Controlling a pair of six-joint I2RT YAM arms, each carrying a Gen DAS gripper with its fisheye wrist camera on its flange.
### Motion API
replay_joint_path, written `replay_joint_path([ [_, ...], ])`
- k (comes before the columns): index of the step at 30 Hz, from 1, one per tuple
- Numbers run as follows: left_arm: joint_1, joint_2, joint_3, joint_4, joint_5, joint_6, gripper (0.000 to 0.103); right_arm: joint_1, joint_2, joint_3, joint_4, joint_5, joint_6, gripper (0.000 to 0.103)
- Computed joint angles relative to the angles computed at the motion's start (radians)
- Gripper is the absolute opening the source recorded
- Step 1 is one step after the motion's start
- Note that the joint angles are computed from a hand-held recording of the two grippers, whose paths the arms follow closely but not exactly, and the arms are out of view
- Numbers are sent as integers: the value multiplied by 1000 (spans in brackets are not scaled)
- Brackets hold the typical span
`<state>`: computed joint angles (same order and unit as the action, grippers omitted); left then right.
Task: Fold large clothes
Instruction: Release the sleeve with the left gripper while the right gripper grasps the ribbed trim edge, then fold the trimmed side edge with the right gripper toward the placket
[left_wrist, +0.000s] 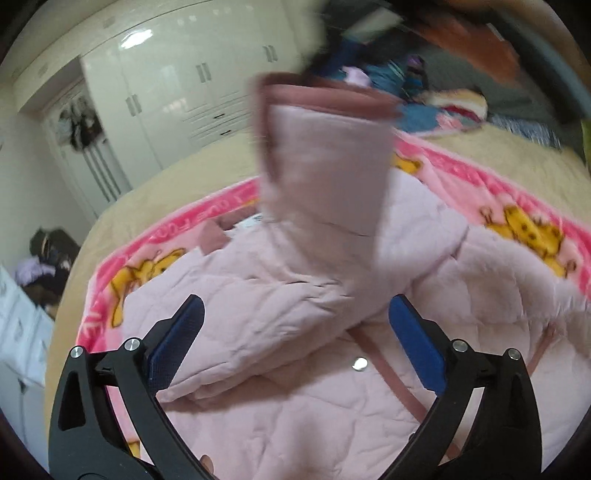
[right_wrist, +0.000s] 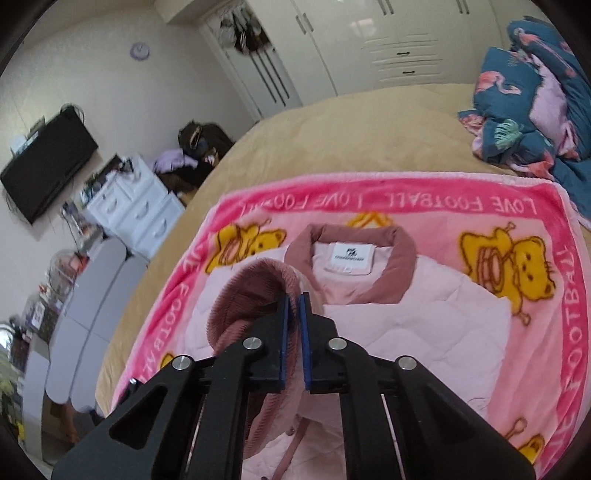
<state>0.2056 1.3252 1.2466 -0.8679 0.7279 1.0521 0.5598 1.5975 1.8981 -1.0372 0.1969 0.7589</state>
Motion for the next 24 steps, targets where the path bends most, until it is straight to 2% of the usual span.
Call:
replay_joint_path([
  [3,47,79,74,3,21,-57,94,-27,-84,-135,49,-5,6,4],
  [7,66,172,134,55,-31,-173,94,-62,-188,-329,123,-9,49,4],
  [13,115,334,276,13,-13,-310,94,-107,-398,-658,251,-32,143,6],
  [14,121,354,295,7,-13,-332,94,-96,-424,-692,258,-23,153,15],
  [16,128,381,322,-3,-9,-362,94,-52,-471,-754,253,27,191,56],
  [18,138,415,361,-39,11,-382,94,24,-526,-840,260,91,252,60],
  [24,146,457,397,-71,35,-414,94,235,-576,-1026,351,162,438,65],
])
